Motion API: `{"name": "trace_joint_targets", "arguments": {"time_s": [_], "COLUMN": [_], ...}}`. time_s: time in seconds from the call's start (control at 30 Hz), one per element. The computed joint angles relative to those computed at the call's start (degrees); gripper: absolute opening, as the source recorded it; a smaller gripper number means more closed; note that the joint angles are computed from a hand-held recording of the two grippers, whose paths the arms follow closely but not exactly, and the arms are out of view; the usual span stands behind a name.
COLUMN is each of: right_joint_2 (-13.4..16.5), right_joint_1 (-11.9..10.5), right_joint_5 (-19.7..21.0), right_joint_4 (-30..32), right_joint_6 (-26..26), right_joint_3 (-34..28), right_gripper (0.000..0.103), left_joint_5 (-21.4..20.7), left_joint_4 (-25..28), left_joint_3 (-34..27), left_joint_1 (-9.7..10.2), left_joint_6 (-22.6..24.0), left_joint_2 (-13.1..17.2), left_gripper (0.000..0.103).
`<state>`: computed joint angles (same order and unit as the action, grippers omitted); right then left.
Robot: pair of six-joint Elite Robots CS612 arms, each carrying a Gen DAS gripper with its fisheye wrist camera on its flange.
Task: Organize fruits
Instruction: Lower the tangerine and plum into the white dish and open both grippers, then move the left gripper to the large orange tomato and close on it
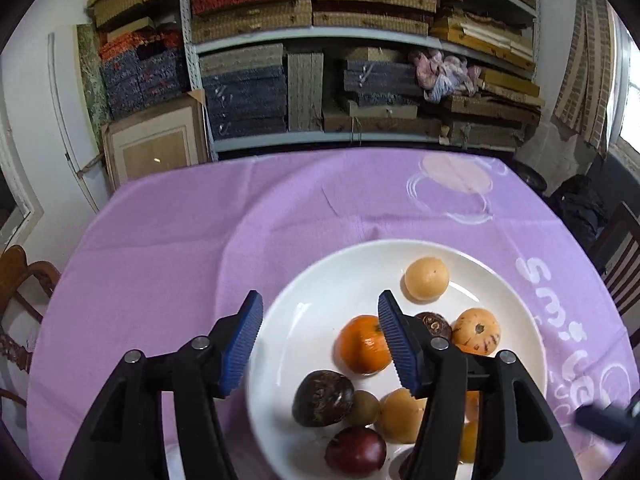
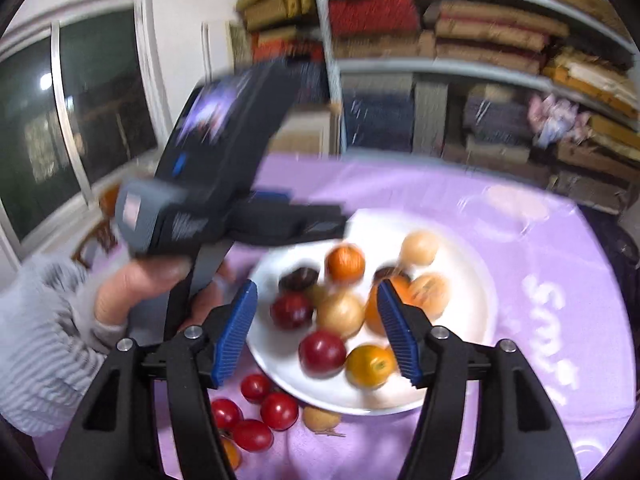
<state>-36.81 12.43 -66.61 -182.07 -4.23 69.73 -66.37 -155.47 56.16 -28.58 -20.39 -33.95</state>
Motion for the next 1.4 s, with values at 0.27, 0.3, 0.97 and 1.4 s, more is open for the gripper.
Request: {"name": "trace_joint_targets", "arguments": {"time_s": [0.27, 0.3, 0.97, 1.4], "right_joint_2": [-6.6, -6.3, -3.0, -2.8], "right_joint_1": [-2.8, -2.6, -2.6, -2.9], "right_joint_5": [-2.6, -4.3, -11.8, -11.8], "right_joint_4": [-25.4, -25.0, -10.4, -8.2], "right_joint_6": [7.5, 6.8, 8.8, 10.2], "right_joint_3": [13.9, 14.3, 13.9, 13.4], "right_gripper": [0.099, 0.099, 0.099, 0.099], "left_joint_5": [10.7, 10.4, 3.3, -0.6], "left_joint_4": [-17.1, -17.7, -16.1, -13.8], "left_joint_3": [21.7, 23.7, 31.5, 32.6], "left_joint_1": [-3.72, -4.1, -8.16, -5.5], "left_joint_6": [2.0, 1.6, 2.0, -7.9], "left_joint_2": [-11.2, -11.9, -11.4, -12.4], "left_gripper": [0.096, 0.096, 0.097, 0.097]}}
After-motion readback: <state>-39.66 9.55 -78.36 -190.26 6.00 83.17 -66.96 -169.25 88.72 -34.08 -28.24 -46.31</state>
